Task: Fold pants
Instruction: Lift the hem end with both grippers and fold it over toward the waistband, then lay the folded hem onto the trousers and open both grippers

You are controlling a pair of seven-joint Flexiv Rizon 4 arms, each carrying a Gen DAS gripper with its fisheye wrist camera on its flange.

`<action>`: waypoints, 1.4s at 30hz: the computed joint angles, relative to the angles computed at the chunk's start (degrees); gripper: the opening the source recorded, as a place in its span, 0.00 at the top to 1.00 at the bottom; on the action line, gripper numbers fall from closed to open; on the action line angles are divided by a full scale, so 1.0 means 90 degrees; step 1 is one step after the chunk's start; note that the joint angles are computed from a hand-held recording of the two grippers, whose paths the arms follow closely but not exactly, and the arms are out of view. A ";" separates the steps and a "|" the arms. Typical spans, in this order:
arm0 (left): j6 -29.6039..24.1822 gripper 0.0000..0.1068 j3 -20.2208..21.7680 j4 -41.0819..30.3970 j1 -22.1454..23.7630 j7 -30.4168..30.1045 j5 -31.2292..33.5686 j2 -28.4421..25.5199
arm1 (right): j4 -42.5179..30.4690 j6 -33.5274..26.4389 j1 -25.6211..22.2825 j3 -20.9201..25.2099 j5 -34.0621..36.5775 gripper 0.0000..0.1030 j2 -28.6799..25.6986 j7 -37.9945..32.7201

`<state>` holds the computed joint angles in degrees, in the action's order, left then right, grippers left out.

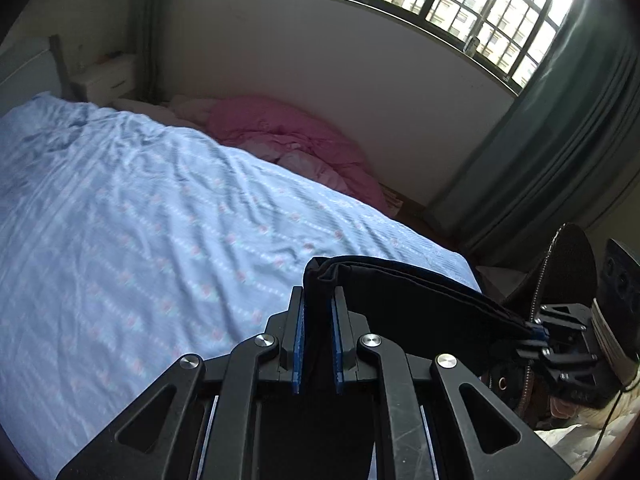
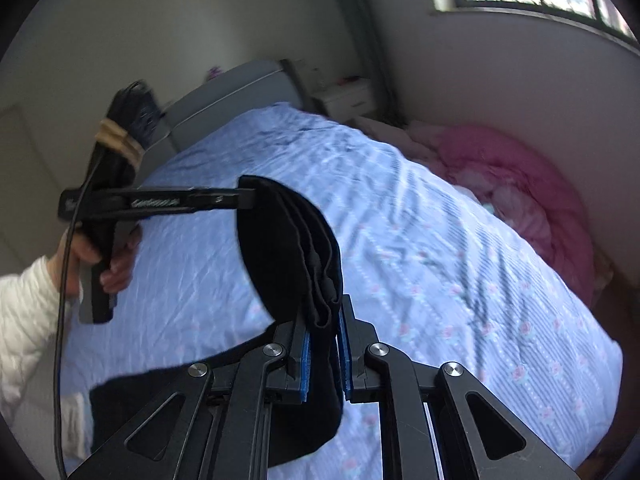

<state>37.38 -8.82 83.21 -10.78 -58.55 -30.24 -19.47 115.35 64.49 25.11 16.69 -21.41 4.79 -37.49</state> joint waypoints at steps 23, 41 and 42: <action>0.0087 0.88 0.1897 0.5108 0.1259 0.1291 -0.0703 0.3340 | -0.2316 -0.1992 0.2780 0.0649 0.0460 0.87 -0.2527 -0.0855; 0.0111 0.52 0.2673 0.6737 0.2399 -0.0304 0.0626 0.5323 | -0.3408 -0.3066 0.2812 0.0798 0.2650 0.70 -0.3230 -0.2466; 0.0031 0.51 0.2692 0.6850 0.2466 -0.0517 0.0718 0.5562 | -0.3383 -0.3112 0.2808 0.0774 0.2615 0.70 -0.3183 -0.2463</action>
